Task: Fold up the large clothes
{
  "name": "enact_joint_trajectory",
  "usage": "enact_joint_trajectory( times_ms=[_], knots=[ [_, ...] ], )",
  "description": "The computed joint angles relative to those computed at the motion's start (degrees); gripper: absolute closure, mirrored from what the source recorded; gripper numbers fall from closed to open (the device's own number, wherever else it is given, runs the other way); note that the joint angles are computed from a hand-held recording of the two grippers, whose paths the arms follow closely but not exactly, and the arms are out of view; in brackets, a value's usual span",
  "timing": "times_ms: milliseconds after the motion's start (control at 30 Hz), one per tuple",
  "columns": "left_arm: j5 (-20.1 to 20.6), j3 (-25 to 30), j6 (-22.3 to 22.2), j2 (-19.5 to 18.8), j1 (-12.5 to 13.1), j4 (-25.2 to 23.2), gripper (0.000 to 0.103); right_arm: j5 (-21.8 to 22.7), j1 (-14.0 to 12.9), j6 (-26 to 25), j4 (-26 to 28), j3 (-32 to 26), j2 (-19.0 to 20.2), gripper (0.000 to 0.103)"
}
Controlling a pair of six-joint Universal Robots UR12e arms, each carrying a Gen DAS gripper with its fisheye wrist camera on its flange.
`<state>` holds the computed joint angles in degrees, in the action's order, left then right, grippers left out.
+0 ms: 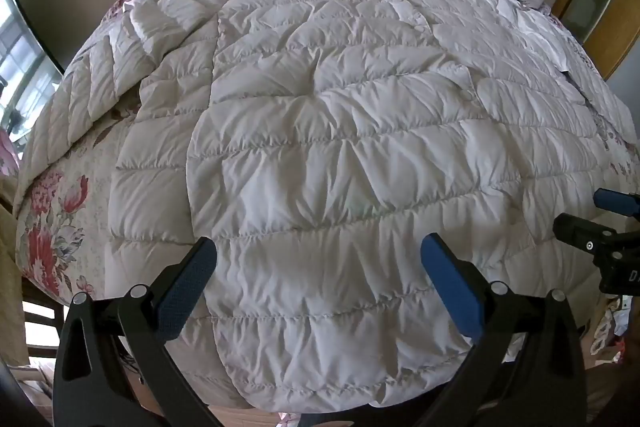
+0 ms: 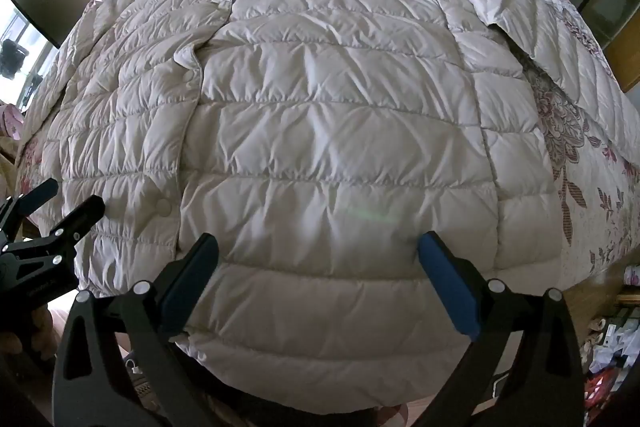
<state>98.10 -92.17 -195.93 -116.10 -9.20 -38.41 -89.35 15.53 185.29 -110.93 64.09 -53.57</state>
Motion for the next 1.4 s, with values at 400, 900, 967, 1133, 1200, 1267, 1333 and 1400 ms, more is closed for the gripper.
enact_joint_trajectory(
  times_ms=[400,900,967,1133,1200,1267,1333,1400],
  knots=[
    [-0.1,0.0,0.0,0.0,0.0,-0.1,0.001,0.0,0.0,0.1,0.1,-0.1,0.0,0.003],
    [-0.1,0.0,-0.2,-0.2,0.1,0.0,0.001,0.1,-0.1,0.1,-0.2,0.1,-0.1,0.003],
    [-0.1,0.0,-0.2,-0.2,0.1,0.0,0.001,0.0,-0.1,0.1,-0.4,0.2,-0.2,0.003],
    [-0.2,-0.3,-0.2,0.1,0.2,0.1,0.001,0.1,-0.3,0.0,-0.5,0.5,-0.5,0.003],
    [-0.4,-0.4,-0.3,0.1,0.3,0.0,0.001,0.1,-0.2,0.1,-0.6,0.7,-0.5,0.003],
    [-0.8,-0.9,-0.5,0.3,0.4,0.2,0.001,0.2,-0.3,0.0,-0.6,0.5,-0.4,0.003],
    [-0.8,-0.9,-0.5,0.4,0.5,0.2,0.001,0.1,-0.2,0.1,-0.7,0.4,-0.2,0.003],
    [-0.9,-0.9,-0.5,0.4,0.5,0.1,0.001,0.2,-0.2,0.1,-0.7,0.3,-0.2,0.003]
  ],
)
